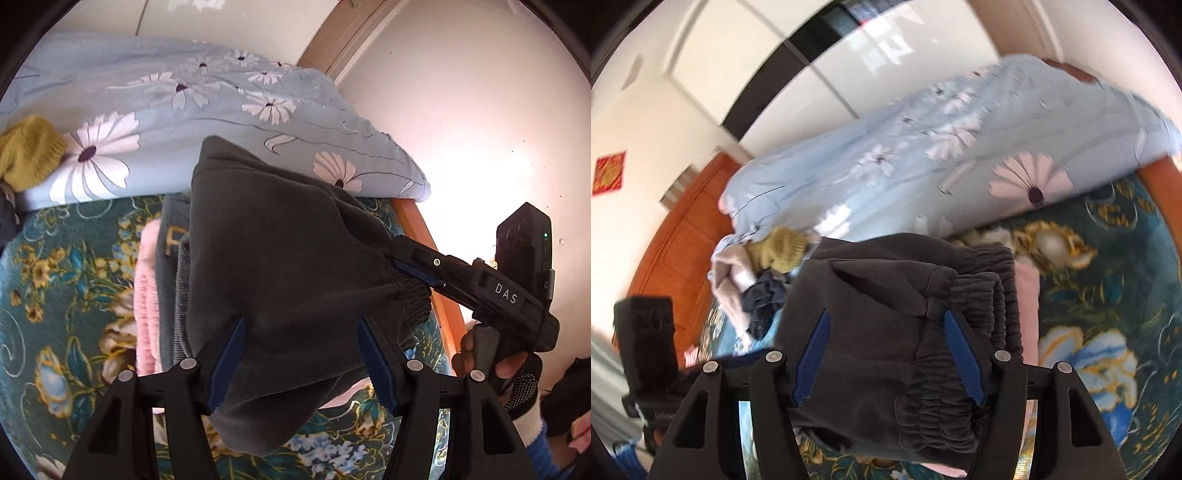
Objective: Fold clothes
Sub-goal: 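Lower the folded grey bundle onto the pink fleece stack and open both grippers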
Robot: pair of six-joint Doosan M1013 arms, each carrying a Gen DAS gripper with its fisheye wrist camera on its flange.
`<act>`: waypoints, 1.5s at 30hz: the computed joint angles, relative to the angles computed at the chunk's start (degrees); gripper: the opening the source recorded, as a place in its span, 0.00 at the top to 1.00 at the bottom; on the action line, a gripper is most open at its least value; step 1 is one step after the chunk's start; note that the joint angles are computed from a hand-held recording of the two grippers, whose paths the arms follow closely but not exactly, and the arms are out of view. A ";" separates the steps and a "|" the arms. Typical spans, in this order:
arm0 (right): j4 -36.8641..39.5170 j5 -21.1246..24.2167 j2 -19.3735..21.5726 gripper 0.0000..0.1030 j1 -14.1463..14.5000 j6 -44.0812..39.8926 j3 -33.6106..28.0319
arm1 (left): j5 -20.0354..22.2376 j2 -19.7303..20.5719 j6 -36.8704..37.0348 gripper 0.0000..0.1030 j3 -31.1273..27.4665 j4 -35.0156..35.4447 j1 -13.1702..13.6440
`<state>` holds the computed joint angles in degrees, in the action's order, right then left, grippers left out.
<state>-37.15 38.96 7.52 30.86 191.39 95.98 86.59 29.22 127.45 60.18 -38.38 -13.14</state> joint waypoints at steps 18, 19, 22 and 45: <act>-0.73 9.54 0.73 0.34 7.34 1.08 -3.14 | -6.96 -6.61 4.17 0.28 10.67 2.63 3.04; 0.86 10.25 1.00 0.34 7.50 -0.12 -3.25 | -7.42 -6.95 3.91 0.27 11.55 3.41 2.92; 5.24 12.92 1.93 0.32 7.84 -3.91 -3.71 | -8.03 -7.62 2.89 0.17 13.41 3.83 3.11; 6.66 20.49 5.44 0.10 9.18 -18.86 -5.67 | -14.81 -10.21 -2.88 0.00 17.62 5.69 2.74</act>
